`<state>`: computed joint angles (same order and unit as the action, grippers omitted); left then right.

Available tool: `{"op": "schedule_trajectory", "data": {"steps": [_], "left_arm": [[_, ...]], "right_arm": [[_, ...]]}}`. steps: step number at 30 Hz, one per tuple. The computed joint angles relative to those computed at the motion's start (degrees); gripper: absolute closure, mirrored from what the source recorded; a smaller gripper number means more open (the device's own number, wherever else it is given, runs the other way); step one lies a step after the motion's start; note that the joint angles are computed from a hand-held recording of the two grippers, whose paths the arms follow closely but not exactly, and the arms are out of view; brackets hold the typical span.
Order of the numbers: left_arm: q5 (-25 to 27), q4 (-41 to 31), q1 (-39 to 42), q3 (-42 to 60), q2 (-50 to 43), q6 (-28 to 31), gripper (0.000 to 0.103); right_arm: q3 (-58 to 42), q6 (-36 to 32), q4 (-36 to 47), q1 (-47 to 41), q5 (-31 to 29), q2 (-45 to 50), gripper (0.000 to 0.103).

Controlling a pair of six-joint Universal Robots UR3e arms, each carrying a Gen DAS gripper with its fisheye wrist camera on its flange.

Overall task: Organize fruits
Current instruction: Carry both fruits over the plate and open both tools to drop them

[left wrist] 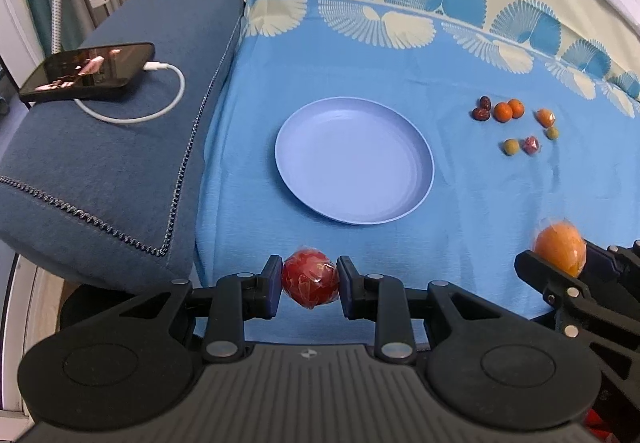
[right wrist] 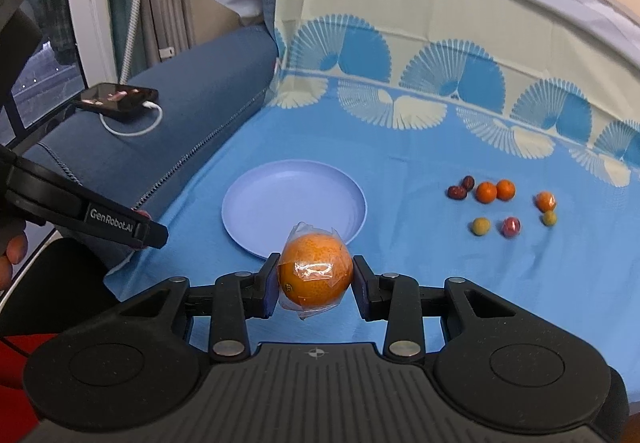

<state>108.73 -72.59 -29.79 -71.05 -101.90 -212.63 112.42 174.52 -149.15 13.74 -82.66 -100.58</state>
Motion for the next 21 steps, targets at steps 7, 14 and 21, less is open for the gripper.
{"op": "schedule_trajectory", "data": {"steps": [7,14,21], "left_arm": [[-1.3,-0.3,3.9,6.8,-7.3,4.4,0.071],[-3.1,-3.9,7.6,22.8,-20.9,9.4,0.071],[-5.1,-13.0,10.1,46.6,-38.3,12.3,0.071]], "right_arm": [[-5.2,0.7,0.3,0.5,-0.4,9.6,0.064],[-13.9,1.3,-1.0,0.6,-0.7,22.1,0.064],[-26.5,1.5,0.1,1.7,-1.5,35.6,0.064]]}}
